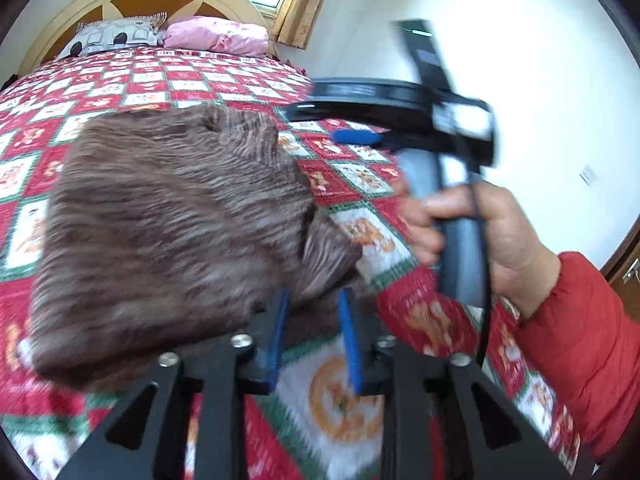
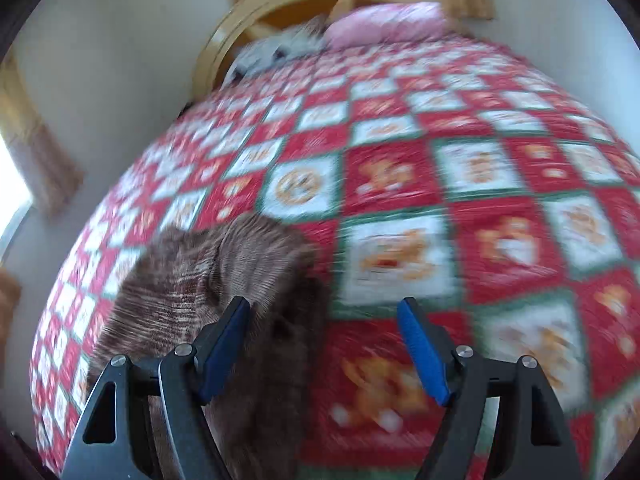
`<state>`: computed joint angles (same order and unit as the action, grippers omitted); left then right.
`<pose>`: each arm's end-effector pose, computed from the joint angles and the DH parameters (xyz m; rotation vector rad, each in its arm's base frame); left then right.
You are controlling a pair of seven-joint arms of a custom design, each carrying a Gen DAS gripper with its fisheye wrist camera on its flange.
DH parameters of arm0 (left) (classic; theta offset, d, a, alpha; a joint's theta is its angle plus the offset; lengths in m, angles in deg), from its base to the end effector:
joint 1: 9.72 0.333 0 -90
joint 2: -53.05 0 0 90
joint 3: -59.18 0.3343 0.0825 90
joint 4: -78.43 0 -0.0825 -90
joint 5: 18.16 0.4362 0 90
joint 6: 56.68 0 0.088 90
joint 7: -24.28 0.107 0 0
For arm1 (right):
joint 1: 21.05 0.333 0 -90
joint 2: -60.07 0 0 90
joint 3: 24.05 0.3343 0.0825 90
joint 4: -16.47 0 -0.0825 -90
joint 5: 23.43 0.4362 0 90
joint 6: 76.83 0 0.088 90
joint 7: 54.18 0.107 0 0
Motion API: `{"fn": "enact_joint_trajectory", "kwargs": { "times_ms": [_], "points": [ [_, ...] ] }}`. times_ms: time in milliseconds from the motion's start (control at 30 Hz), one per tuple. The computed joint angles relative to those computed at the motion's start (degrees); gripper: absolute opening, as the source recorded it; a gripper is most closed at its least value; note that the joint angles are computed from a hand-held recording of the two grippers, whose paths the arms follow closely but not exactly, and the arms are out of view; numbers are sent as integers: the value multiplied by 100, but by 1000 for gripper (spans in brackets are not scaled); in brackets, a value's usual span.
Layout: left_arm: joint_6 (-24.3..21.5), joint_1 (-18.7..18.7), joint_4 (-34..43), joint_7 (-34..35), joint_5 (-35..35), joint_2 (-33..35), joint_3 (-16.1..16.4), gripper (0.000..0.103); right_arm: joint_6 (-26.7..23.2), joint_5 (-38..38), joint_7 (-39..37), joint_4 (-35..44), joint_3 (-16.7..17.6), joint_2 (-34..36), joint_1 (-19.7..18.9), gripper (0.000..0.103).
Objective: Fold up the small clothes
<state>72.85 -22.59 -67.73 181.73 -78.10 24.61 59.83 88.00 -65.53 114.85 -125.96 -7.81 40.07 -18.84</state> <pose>0.4369 -0.1180 0.4615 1.0799 -2.5490 1.3031 0.4677 0.2015 0.4682 -1.3293 1.9846 -0.6118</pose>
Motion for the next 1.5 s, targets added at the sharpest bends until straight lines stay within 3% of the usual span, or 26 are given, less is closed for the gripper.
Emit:
{"fn": "enact_joint_trajectory", "kwargs": {
  "times_ms": [100, 200, 300, 333, 400, 467, 500, 600, 667, 700, 800, 1000, 1067, 1133, 1167, 1200, 1267, 1367, 1500],
  "points": [
    [94, 188, -171, -29, -7, -309, 167, 56, 128, 302, -228, -531, -42, -764, 398, 64],
    [417, 299, -166, -123, -109, -367, 247, 62, 308, 744, -310, -902, 146, -1268, 704, 64],
    [1025, 374, 73, -528, 68, -75, 45, 62, 192, 1150, -392, -882, 413, -1209, 928, 62],
    [1277, 366, 139, -625, 155, 31, -32, 62, 36, 1262, -444, -809, 531, -1106, 960, 58],
    [1800, 283, 221, -690, 292, 255, -155, 62, -892, 1270, -461, -469, 920, -862, 874, 25],
    [2185, 255, 185, -955, 636, 382, -286, 62, -1217, 1232, -231, -363, 910, -640, 972, 12],
    [2279, 269, 278, -1120, 860, 581, -311, 62, -1213, 1230, -151, -371, 830, -572, 1055, 12],
    [2198, 254, 258, -1541, 1305, 812, -237, 63, -1294, 1058, 97, -377, 726, -526, 1226, 10],
    [2072, 157, 119, -1348, 1073, 664, 5, 64, -1007, 1270, 94, -513, 473, -553, 1481, 4],
    [2007, 151, 104, -1284, 1031, 645, 76, 64, -938, 1375, 2, -554, 391, -551, 1594, 4],
    [1896, 202, 61, -1170, 1152, 541, 96, 65, -1351, 1469, -330, -444, 386, -527, 1794, 4],
    [1691, 276, 64, -1088, 1627, 272, 154, 66, -1210, 2117, -1090, -612, -58, -733, 2154, 4],
    [1604, 186, 298, -910, 1412, 324, 322, 74, -1301, 2299, -1302, -596, -108, -934, 2146, 5],
    [1636, 109, 541, -777, 1053, 447, 402, 86, -1053, 2188, -1124, -651, 48, -1157, 1849, 6],
    [1701, 89, 681, -749, 888, 555, 383, 88, -885, 2064, -967, -677, 172, -1263, 1633, 14],
    [1803, 95, 857, -783, 788, 717, 319, 88, -742, 1918, -780, -659, 321, -1313, 1369, 44],
    [2000, 158, 1277, -1056, 792, 1147, 101, 88, -668, 1652, -444, -488, 594, -1203, 879, 90],
    [1976, 321, 1694, -1569, 1076, 1666, -171, 88, -392, 968, -110, -88, 918, -676, 175, 90],
    [2029, 529, 2042, -2451, 1901, 2278, -557, 88, -849, 345, 236, 575, 972, 294, -52, 90]
  ]
}}
